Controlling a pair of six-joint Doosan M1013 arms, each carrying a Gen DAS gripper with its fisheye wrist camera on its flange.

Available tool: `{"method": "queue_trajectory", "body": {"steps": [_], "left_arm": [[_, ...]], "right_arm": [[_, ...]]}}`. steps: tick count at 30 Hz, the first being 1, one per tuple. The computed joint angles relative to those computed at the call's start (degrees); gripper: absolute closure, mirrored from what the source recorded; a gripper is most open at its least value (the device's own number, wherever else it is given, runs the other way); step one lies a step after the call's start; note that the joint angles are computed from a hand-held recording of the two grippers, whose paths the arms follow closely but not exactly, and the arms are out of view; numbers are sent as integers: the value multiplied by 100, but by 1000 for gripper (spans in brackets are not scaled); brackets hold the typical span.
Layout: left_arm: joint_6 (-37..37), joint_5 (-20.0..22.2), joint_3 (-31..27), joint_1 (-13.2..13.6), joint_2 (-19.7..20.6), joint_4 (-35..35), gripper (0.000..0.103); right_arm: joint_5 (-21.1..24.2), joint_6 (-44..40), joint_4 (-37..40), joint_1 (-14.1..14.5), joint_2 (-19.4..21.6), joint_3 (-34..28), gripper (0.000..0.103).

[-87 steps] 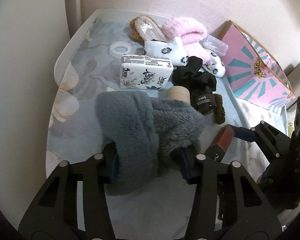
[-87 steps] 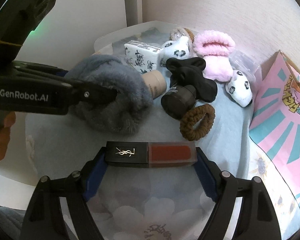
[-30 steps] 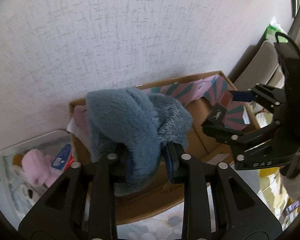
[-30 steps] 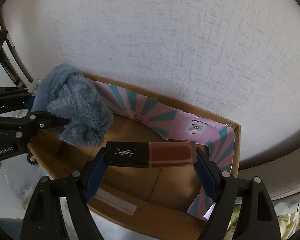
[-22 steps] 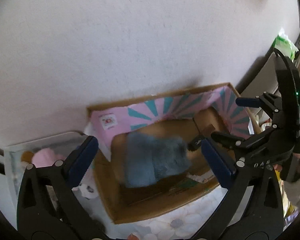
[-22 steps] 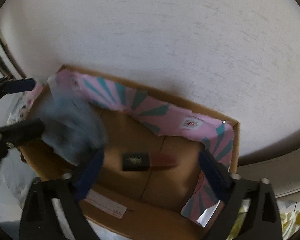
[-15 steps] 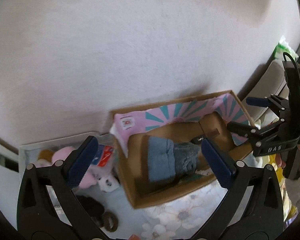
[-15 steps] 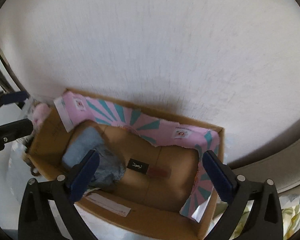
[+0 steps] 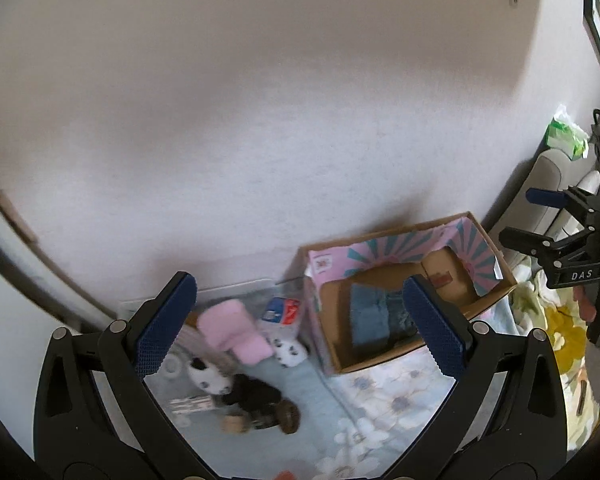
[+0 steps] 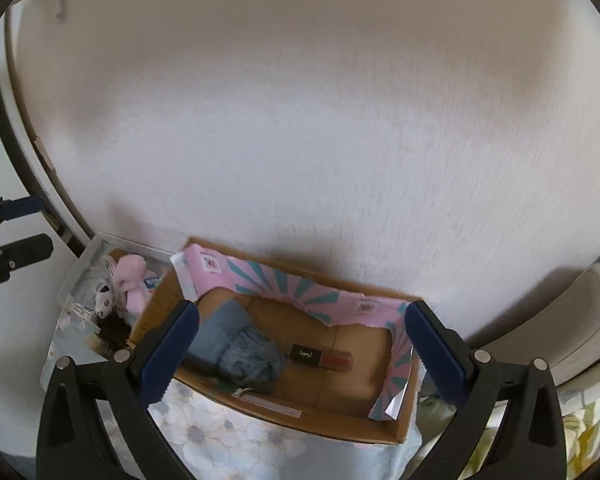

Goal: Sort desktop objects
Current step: 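Move both tools back over the bin, then grasp the white tissue pack with the left tool while the right tool grasps the brown hair tie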

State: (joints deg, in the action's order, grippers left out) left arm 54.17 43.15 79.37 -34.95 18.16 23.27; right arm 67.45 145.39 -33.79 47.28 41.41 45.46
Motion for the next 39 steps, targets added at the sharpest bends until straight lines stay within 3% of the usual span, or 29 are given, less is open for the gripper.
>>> {"method": "queue_trajectory", "body": {"steps": [4, 9, 21, 25, 29, 33, 39], "left_arm": [[-276, -192, 284, 45, -309, 262, 0], [-706, -252, 603, 70, -694, 792, 0], [-1319, -276, 1307, 328, -1157, 847, 0], [-1244, -324, 1507, 440, -1164, 586, 0], [-1022, -255, 1565, 569, -1106, 245, 0], [-1059, -251, 1725, 595, -1029, 149, 0], [-772, -492, 2113, 670, -754, -733, 0]], "right_arm": [[124, -83, -233, 129, 104, -229, 0], [-82, -104, -263, 235, 139, -400, 0], [-311, -1151, 128, 458, 726, -1459, 0], [-565, -1800, 558, 494, 926, -1601, 0], [22, -2600, 870, 546, 1485, -2506, 0], [9, -2820, 1242, 592, 1793, -2924, 0], [-57, -2587, 1652, 670, 2150, -3099, 0]]}}
